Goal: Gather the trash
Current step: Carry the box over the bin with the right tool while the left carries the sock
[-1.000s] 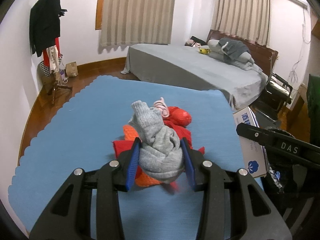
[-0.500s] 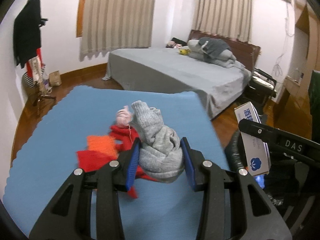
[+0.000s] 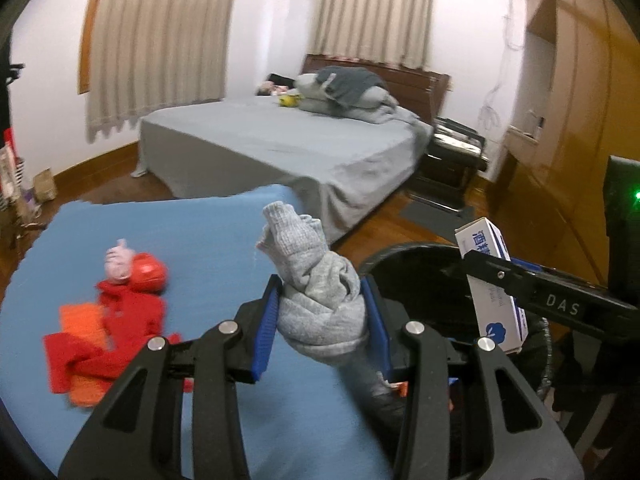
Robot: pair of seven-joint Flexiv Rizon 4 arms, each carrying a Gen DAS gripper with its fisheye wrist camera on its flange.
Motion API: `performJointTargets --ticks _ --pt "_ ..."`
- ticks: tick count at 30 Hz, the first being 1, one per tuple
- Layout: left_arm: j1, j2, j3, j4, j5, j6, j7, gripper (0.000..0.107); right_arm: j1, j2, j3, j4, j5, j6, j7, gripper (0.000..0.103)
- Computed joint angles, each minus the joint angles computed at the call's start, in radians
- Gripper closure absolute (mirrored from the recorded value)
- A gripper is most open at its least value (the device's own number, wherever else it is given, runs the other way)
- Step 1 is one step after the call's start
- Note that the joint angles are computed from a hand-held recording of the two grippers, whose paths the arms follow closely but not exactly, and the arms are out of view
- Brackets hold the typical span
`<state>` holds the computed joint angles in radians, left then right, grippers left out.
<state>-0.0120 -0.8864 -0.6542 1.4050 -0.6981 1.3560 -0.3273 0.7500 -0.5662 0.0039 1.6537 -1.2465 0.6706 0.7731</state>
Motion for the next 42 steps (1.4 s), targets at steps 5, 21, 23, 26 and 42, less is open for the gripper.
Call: performJointTargets --ticks 5,21,23,26,42 --pt "-0.023 -0.007 -0.021 0.013 0.008 -0.025 0.024 0.068 -0.002 0.059 0.023 0.087 0.017 -0.064 0.052 0.046" --pt "-0.107 -0.041 -0.006 -0.007 -0.01 -0.113 0.101 0.061 -0.059 0.138 0.085 0.216 0.032 -0.133 0.139 0.045" --pt "-0.109 -0.04 0.003 -0.016 -0.019 -0.133 0.104 0.054 -0.063 0.144 0.091 0.227 0.038 -0.141 0.147 0.044" --pt "-0.119 -0.038 0.018 -0.019 -0.034 -0.146 0.107 0.05 -0.059 0.149 0.098 0.234 0.052 -0.167 0.162 0.035" --pt "-0.024 -0.001 -0.019 0.02 -0.097 0.033 0.133 0.021 -0.034 0.088 0.084 0.123 0.006 -0.167 0.1 0.006"
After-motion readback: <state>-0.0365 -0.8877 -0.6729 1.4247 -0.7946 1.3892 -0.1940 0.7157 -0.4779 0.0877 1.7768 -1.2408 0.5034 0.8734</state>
